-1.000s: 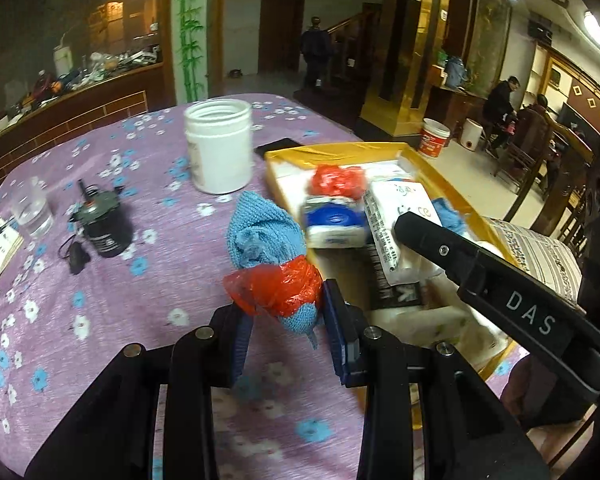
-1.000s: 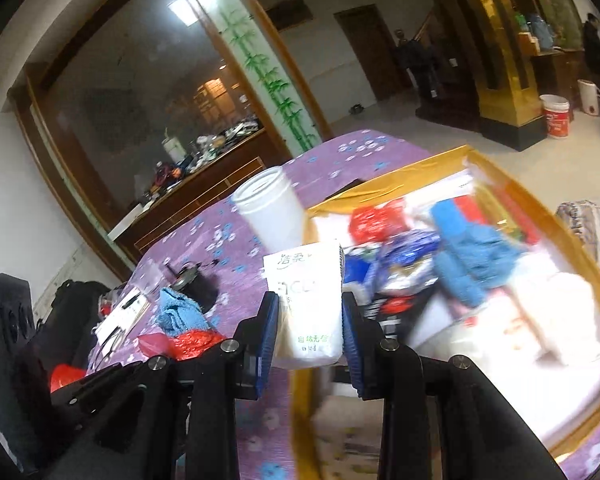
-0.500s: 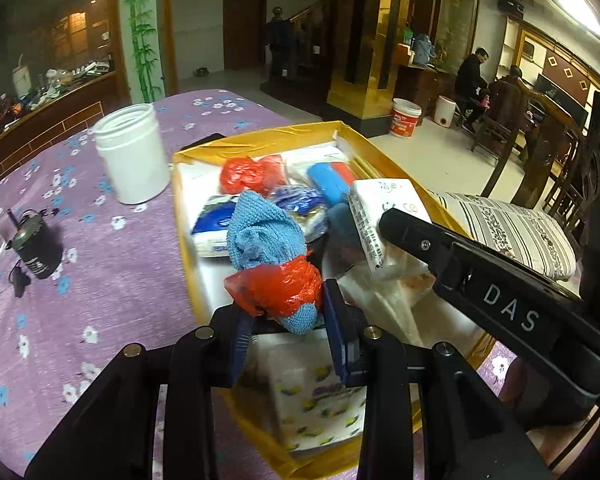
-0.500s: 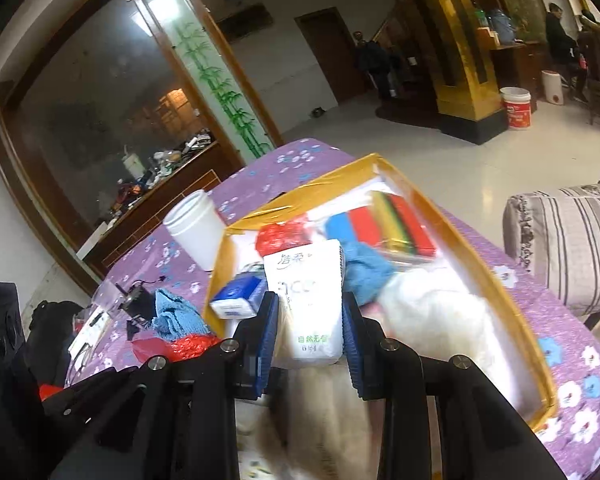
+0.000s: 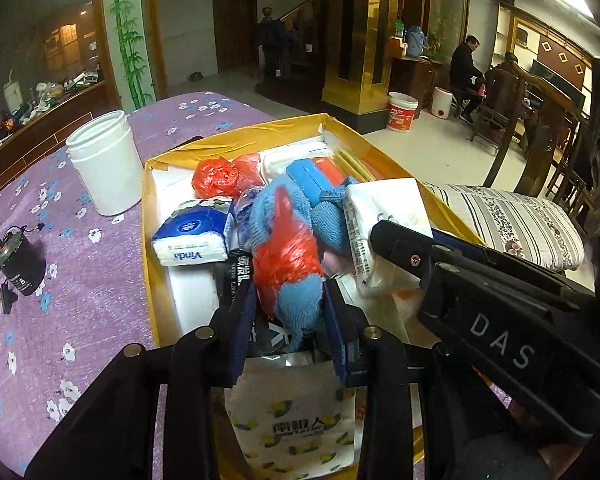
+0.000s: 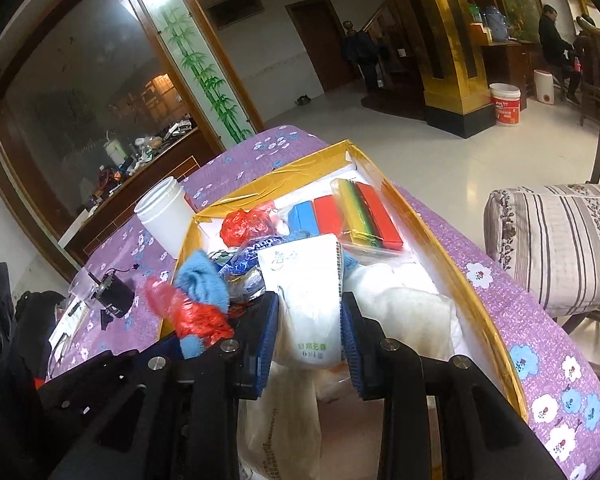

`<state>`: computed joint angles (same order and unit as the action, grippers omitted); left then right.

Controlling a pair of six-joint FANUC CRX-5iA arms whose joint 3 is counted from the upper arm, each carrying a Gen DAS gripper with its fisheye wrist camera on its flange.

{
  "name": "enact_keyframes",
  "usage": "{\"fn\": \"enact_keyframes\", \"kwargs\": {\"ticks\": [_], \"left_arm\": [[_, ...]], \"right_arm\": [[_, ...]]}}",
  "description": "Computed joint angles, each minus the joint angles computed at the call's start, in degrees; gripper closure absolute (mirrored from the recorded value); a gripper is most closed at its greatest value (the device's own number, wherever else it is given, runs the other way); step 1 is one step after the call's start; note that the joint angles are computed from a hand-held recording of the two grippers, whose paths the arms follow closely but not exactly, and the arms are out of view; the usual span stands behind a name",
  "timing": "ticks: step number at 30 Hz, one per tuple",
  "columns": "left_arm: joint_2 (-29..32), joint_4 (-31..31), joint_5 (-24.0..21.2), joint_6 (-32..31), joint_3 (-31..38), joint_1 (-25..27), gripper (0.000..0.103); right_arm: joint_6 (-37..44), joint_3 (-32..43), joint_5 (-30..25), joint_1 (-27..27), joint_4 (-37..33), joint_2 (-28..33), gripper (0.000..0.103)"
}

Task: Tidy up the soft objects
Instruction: 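Carry the knitted item and tissue box over the tray and lower them in, then open both tools and withdraw them from the tray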

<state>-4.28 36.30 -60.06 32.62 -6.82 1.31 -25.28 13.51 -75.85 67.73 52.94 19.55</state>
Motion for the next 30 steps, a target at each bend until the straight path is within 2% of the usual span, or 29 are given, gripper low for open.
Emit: {"fn": "enact_keyframes", "kwargs": {"ticks": [13, 21, 24, 28, 30], "left_arm": [[-0.23, 1.13, 1.84, -0.35, -1.09, -0.48, 0.072], [-1.39, 1.89, 3.09, -2.83, -2.42, -0.94, 0.072], [-1.92, 1.8, 3.38, -3.71, -2.83, -0.95, 0.072], [-2.32, 2.16, 2.73, -4.17, -2.91, -0.53, 0.07], [-2.8, 2.88, 2.4, -4.66, -3.24, -0.04, 0.062]], "right_arm": [[2.27, 1.54, -0.39, -0.75, -0.88, 0.94, 0.071], [2.13, 1.93, -0.89, -0.72, -0.45, 1.28, 0.065], [2.02, 2.15, -1.4, -0.54, -0.08, 1.4, 0.057], [1.02, 1.39, -2.37, 0.27, 1.95, 0.92, 0.037], [1.78, 2.18, -3.95, 0.77, 2.68, 1.32, 0.034]]}}
